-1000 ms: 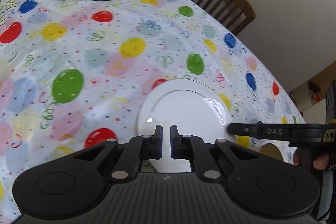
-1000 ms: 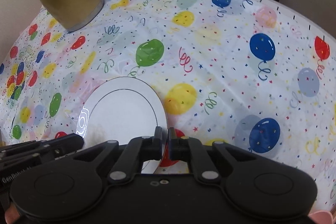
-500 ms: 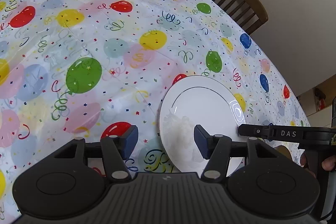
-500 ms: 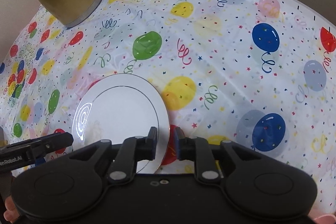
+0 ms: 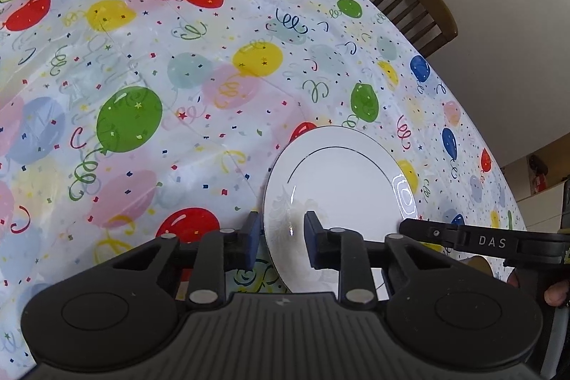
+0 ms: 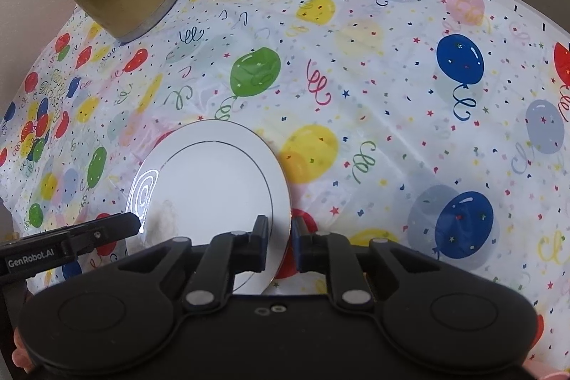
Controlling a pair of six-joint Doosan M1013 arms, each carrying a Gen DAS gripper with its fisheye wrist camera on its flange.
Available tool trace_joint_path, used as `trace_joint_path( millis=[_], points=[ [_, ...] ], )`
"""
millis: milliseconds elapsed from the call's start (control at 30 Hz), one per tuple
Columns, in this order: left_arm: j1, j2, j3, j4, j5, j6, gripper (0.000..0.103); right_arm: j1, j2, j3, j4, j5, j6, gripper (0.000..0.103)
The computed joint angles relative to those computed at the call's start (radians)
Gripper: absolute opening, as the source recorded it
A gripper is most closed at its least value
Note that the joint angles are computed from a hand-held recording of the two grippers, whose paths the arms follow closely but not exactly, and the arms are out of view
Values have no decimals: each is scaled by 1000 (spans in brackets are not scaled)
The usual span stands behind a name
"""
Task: Organize plates and bowls
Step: 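Lift the small white plate with both grippers over the large plate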
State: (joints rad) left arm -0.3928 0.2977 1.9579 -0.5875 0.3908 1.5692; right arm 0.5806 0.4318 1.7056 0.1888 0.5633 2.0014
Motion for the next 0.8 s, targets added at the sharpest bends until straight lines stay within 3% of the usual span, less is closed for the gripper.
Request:
trace_joint_path(
  millis=[400, 800],
  points=[
    [4, -10, 14, -30, -4, 32, 19, 14, -4, 0, -55, -12, 50, 11],
    [31, -100, 65, -105, 19, 146, 19, 47, -59, 18, -59, -37, 37, 9]
  ],
)
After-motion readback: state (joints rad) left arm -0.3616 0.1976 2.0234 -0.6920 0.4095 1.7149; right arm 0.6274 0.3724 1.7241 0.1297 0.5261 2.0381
